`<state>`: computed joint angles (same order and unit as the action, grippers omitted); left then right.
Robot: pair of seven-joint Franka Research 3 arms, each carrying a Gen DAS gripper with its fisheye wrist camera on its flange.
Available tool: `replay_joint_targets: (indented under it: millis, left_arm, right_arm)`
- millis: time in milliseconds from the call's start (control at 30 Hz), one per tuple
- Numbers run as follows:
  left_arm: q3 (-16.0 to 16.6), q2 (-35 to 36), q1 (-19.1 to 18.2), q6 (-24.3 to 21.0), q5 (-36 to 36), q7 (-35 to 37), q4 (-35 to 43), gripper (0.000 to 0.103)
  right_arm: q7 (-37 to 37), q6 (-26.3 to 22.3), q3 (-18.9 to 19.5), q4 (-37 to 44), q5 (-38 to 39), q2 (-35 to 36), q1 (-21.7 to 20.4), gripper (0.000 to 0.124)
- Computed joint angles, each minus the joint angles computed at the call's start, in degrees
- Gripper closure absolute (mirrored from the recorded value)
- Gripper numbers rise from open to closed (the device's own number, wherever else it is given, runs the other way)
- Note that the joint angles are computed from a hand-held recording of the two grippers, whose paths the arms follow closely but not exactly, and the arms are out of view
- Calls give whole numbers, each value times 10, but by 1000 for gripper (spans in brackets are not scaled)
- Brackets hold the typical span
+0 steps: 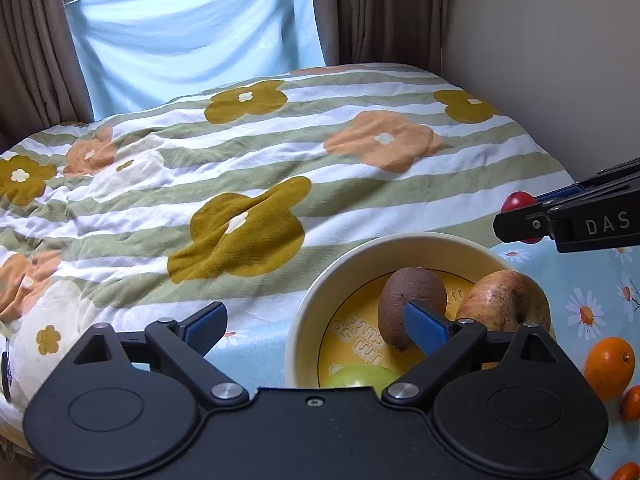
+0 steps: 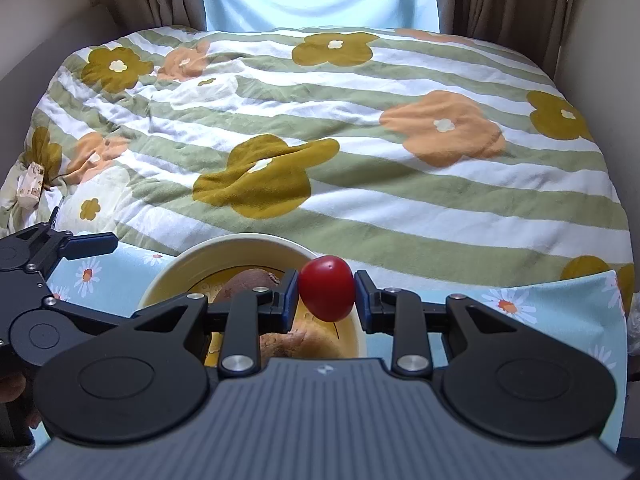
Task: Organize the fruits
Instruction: 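Release the green apple into the bowl while the right tool lowers the tomato in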
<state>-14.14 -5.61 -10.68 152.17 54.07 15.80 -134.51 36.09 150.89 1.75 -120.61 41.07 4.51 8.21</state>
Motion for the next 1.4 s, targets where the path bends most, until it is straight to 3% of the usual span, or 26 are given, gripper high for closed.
replay_joint_targets:
  millis: [367,767,800,833,867,933,1400]
  left_arm:
    - [-18,-84,10,-2,-28,-40,-64,4]
    - [-27,-97,22,7,-36,-44,-83,4]
    - [-27,-96,23,9,-36,-45,-84,4]
    - [-27,-97,23,10,-36,-45,-84,4]
    - [-27,-97,24,10,-36,-45,-84,4]
    - [-28,-96,24,10,-37,-43,-84,4]
    - [-36,-116,16,3,-42,-40,-88,4]
  right_arm:
    - [-13,6,7,3,-2,13,6,79]
    - [-24,-5,19,20,13,48,-2,78]
    - [-34,-2,21,19,21,48,-3,77]
    - [-38,1,21,18,24,46,-2,65]
    - [-38,11,22,14,26,44,-1,44]
    - [-51,52,25,-2,48,35,2,21]
    - [-48,66,12,-33,66,-10,7,21]
